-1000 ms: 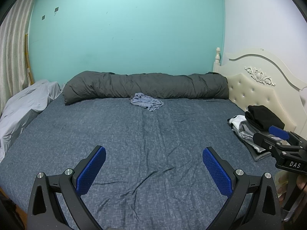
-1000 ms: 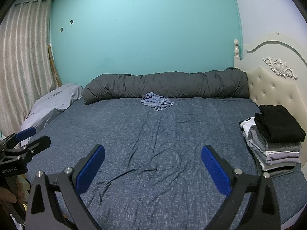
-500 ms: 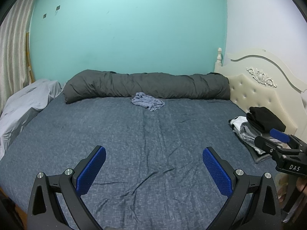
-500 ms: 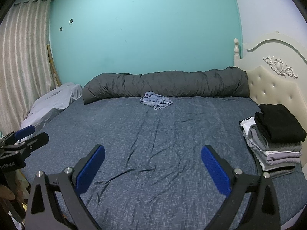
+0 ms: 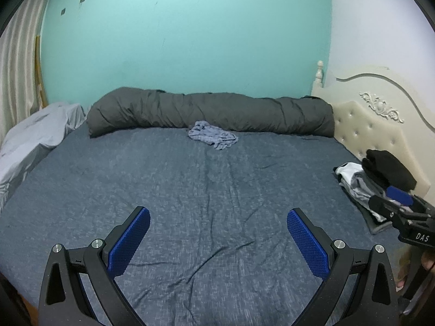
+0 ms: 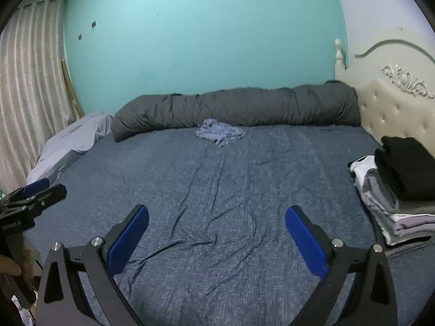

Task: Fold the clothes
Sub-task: 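Move the right tool toward the crumpled plaid boxer shorts and grasp them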

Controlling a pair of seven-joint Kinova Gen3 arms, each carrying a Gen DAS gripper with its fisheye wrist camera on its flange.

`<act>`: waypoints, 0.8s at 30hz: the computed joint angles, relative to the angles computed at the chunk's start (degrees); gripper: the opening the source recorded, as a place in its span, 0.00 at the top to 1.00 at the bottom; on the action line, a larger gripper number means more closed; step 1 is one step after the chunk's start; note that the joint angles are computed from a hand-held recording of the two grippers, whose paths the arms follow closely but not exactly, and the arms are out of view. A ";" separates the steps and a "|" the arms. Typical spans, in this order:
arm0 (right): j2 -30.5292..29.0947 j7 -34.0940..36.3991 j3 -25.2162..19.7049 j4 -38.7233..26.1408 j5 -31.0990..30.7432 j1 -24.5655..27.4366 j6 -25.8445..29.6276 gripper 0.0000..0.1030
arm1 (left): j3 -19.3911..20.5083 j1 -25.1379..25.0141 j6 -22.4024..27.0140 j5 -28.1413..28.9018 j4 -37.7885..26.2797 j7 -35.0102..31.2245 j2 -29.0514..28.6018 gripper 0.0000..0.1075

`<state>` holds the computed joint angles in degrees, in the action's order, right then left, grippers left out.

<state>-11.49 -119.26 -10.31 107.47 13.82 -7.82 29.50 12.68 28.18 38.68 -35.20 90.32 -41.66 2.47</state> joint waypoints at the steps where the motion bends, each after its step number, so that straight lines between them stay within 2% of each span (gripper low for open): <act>1: 1.32 1.16 1.02 -0.17 -0.83 -0.37 -0.82 0.02 | -0.29 -0.45 -0.62 0.59 -0.42 -0.47 1.02 0.05; 7: 11.90 13.78 3.38 -3.55 -10.73 2.00 -7.49 0.02 | -4.38 -1.47 -3.99 3.52 -4.28 -2.77 8.33 0.05; 10: 18.42 20.77 0.92 -7.01 -15.86 6.28 -9.80 0.02 | -6.19 -2.75 -5.86 7.26 -7.81 -6.12 13.44 0.05; 13: 24.40 27.76 -3.44 -10.93 -20.48 11.53 -10.91 0.02 | -7.06 -4.54 -7.26 11.29 -12.53 -9.98 19.14 0.05; 16: 32.08 34.75 -1.29 -17.88 -25.50 10.63 -10.25 0.02 | -8.48 -5.35 -7.28 14.11 -18.50 -12.99 25.08 0.05; 18: 35.77 37.69 1.06 -22.32 -29.06 9.45 -8.43 0.02 | -8.80 -6.33 -5.43 16.90 -23.78 -15.20 29.08 0.05; 24: 44.75 36.63 2.43 -35.34 -28.58 8.76 -1.48 0.03 | -8.33 -9.39 1.83 24.96 -39.71 -21.79 39.23 0.05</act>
<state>33.26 -82.64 -7.87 72.13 -14.76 0.95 28.02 4.35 18.79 40.51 -10.24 50.62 -63.45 41.71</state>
